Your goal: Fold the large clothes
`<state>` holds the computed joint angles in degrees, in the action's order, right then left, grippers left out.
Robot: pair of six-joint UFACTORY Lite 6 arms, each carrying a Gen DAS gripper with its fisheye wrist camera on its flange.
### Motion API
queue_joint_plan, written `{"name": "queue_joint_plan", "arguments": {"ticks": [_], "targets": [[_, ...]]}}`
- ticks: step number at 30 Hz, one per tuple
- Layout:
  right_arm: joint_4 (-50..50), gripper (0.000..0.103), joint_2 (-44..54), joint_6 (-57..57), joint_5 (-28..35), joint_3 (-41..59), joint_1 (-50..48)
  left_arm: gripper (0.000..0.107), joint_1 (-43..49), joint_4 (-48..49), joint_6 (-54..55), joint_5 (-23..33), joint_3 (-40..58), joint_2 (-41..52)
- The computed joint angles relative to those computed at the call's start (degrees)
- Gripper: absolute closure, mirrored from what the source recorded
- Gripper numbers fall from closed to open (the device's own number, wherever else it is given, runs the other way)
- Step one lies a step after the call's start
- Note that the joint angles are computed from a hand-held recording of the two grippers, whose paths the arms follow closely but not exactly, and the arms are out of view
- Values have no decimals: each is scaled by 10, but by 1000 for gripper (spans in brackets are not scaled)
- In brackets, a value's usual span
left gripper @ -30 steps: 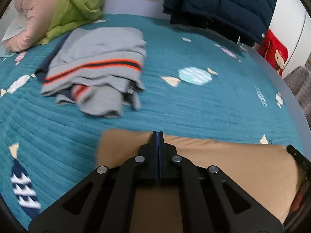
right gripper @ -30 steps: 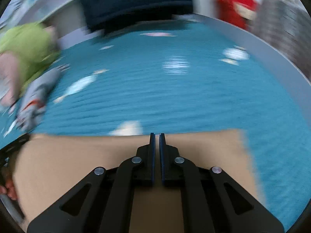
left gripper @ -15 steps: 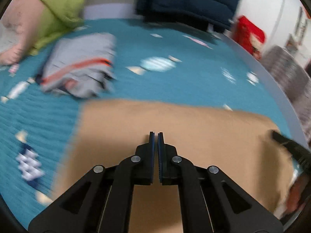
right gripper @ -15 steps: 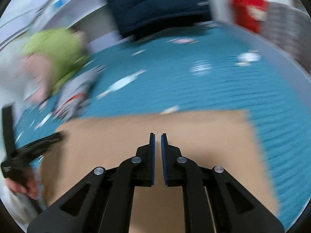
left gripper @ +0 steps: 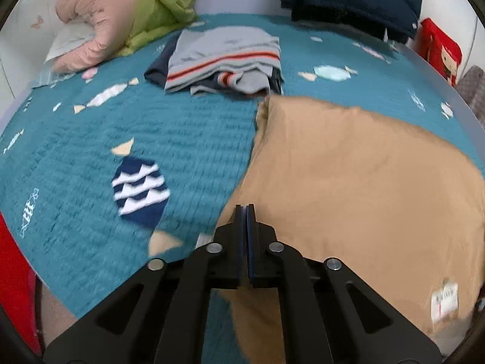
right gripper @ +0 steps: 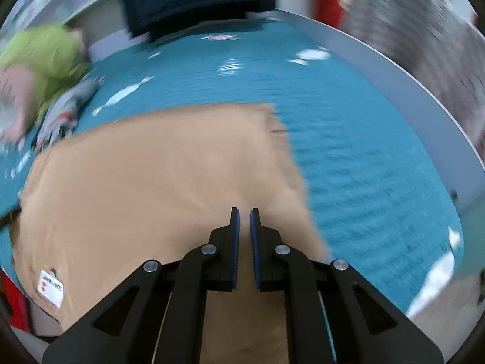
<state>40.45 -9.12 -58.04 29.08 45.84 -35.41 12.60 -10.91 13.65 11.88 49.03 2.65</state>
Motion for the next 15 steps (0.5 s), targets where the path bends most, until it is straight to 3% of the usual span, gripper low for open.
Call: {"name": "queue_joint_plan", "arguments": {"ticks": [1, 3, 5, 8, 10, 12, 13, 15], "targets": [[-40, 95, -31, 37, -19, -12, 2, 104, 6, -12, 13, 15, -2, -15], [-52, 90, -51, 51, 1, -7, -2, 103, 7, -67, 54, 45, -1, -45], [-19, 89, -63, 49, 71, 8, -2, 103, -4, -102, 86, 76, 5, -59], [16, 85, -76, 51, 166, 12, 42, 103, -57, -71, 47, 109, 14, -70], [15, 85, -86, 64, 163, 1, 98, 103, -107, -17, -17, 114, 16, -67], [0, 85, -91, 85, 151, -9, 168, 100, -134, -43, -3, 120, 8, -63], [-2, 85, -90, 90, 146, -12, 190, 94, -145, -37, -15, 121, 5, -59], [-18, 85, -84, 98, 140, -20, 220, 94, -164, -6, -48, 122, -11, -51]]}}
